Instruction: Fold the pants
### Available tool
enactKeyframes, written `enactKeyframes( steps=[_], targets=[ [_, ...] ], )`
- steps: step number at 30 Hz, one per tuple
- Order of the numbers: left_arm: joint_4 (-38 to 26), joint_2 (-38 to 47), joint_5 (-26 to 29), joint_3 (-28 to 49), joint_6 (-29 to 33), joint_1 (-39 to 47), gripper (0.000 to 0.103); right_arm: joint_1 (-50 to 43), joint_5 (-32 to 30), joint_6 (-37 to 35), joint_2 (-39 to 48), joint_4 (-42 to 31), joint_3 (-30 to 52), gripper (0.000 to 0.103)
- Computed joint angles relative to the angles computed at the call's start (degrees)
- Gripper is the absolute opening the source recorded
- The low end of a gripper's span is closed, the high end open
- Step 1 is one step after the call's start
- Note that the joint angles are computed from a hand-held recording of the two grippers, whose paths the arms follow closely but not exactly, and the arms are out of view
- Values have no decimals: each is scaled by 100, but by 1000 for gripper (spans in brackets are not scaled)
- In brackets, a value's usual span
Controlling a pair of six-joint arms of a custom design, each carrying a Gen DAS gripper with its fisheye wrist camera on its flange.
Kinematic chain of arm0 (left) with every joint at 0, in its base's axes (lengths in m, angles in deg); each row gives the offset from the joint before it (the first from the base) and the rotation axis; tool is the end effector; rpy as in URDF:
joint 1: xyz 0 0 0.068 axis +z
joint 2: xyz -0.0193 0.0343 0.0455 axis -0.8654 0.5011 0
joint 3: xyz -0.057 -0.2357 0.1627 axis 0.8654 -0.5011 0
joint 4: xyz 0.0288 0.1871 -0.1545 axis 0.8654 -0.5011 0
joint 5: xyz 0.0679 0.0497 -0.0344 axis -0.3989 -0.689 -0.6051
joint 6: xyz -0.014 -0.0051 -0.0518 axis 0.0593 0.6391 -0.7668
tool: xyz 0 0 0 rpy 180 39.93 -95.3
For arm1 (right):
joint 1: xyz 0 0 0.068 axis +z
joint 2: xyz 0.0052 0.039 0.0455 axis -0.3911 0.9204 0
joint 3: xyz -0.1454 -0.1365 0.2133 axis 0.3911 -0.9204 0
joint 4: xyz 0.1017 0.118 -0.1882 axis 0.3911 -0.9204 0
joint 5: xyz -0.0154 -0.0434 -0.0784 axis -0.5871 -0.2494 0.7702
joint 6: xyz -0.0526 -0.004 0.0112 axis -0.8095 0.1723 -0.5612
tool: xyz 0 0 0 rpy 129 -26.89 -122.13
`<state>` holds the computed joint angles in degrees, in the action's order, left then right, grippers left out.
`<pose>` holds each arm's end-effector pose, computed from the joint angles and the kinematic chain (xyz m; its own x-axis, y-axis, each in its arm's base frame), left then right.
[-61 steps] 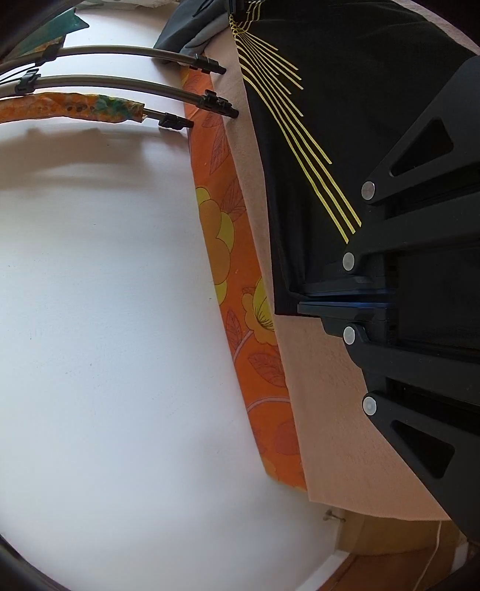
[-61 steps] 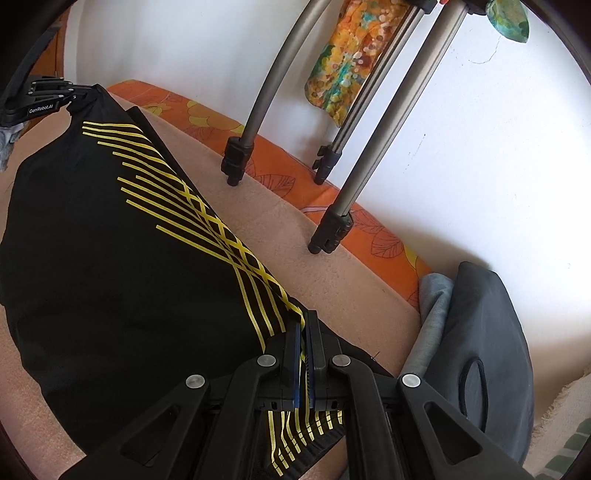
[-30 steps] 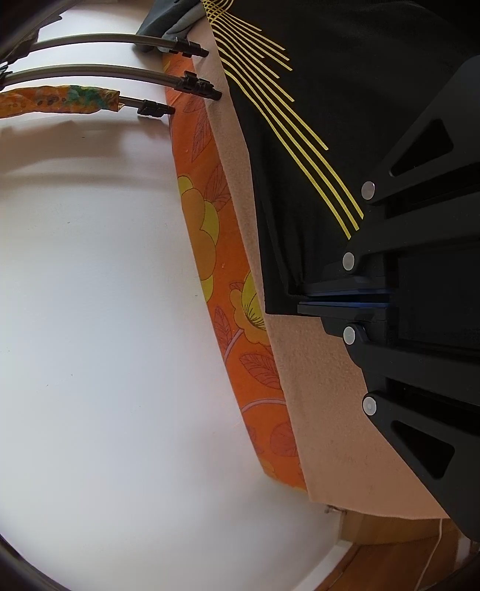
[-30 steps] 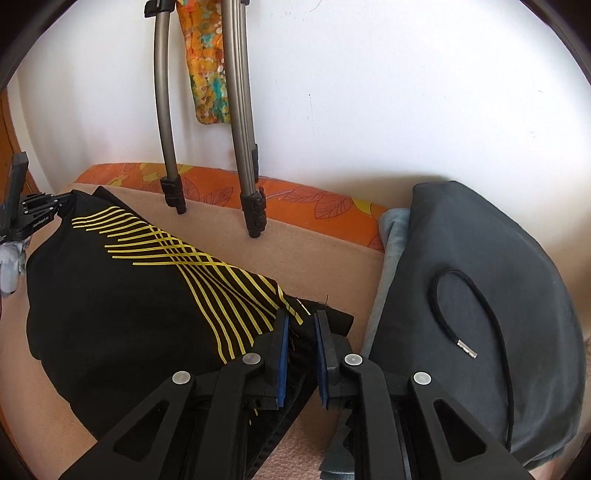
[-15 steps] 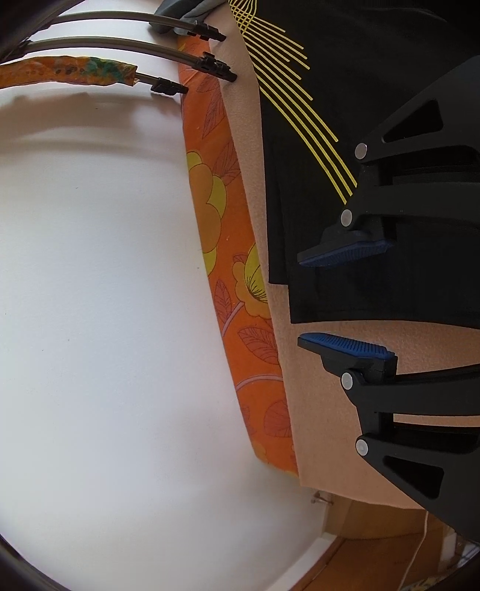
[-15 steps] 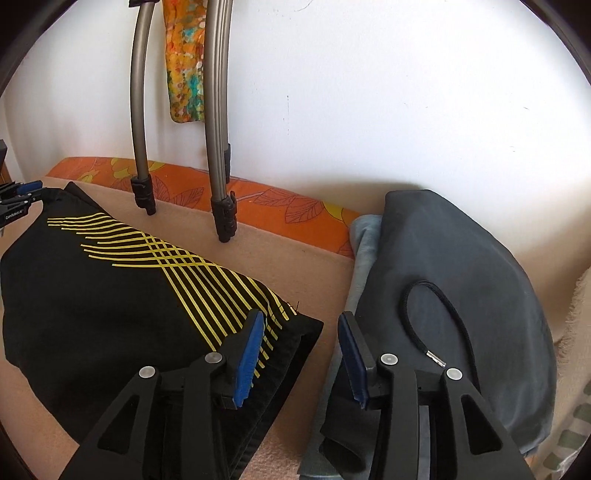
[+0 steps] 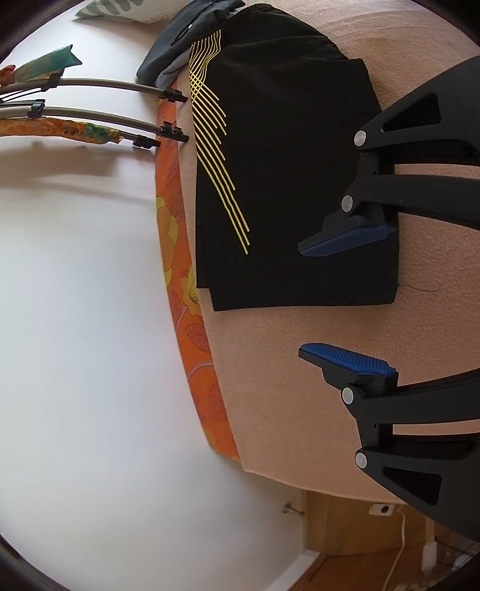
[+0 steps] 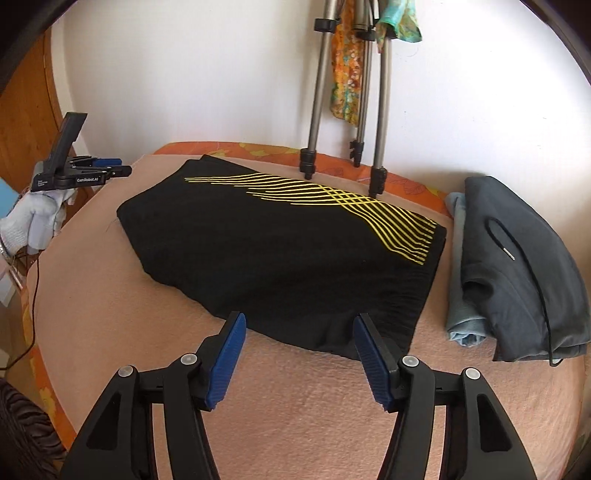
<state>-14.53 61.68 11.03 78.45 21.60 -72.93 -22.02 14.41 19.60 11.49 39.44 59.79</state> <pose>0.3281 -0.0728 0.2138 -0.7451 0.2098 -0.6330 0.2025 0.9756 0.0849 0.1783 0.0117 0.2527 -0.7201 -0.2768 -0.6362 -0.3734 0.9275 0.0193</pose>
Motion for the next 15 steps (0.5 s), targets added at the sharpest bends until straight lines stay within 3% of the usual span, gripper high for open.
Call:
enactKeyframes(
  steps=[5,9,15],
  targets=[
    [109,115,608,-367,-452,275,48,1146,549,712,184,343,-182,62],
    [302,199,634,-454,-463,278,48,1534,627,959,357,543,-160,61],
    [521,216,1034,-575,-296,555,48,1936,453,931,1587,729,1092,60]
  ],
)
